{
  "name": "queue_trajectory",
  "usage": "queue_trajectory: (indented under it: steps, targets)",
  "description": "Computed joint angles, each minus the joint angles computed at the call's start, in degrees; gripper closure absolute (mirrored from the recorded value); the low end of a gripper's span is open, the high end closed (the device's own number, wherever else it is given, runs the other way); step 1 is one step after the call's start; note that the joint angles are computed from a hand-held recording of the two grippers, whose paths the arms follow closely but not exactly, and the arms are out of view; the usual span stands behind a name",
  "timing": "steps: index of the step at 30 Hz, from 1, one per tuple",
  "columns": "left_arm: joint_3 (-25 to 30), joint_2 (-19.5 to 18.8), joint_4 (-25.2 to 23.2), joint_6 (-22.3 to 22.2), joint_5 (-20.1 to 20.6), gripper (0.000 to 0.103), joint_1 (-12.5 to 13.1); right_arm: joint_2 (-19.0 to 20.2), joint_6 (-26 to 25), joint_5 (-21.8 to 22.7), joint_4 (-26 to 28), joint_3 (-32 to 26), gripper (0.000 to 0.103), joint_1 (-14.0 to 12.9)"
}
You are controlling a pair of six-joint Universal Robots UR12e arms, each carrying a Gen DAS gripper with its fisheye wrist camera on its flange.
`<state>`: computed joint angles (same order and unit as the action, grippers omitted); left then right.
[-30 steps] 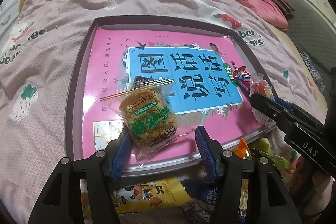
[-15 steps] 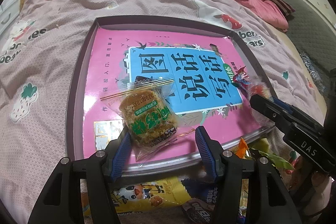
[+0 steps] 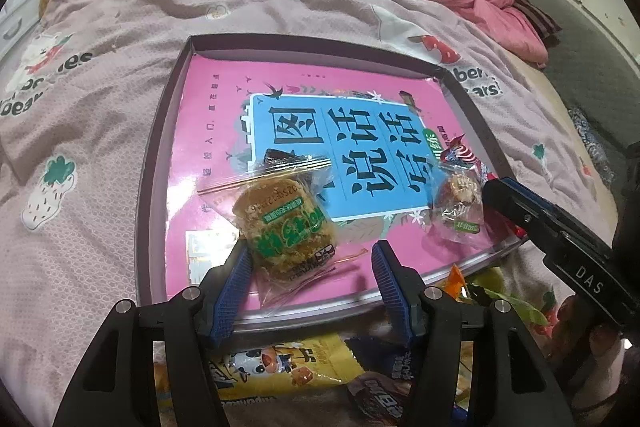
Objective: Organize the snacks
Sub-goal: 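Lower the wrapped cake and pastry onto the tray with both tools, then withdraw both open tools from the tray toward the snack pile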
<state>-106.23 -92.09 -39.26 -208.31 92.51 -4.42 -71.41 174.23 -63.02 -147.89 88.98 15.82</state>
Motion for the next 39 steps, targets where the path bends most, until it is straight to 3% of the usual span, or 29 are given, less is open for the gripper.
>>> queue_trajectory:
  steps: [22,39]
  targets:
    - [-0.5,2.6,2.1,-0.5,1.1,0.031,-0.1,-1.1,2.0,2.8,-4.3,1.1,0.052,-1.0]
    - [-0.9,4.7,3.8,-1.0,2.4,0.028,-0.2,-3.3,-0.4,2.0,-8.4,3.0,0.048,-1.3]
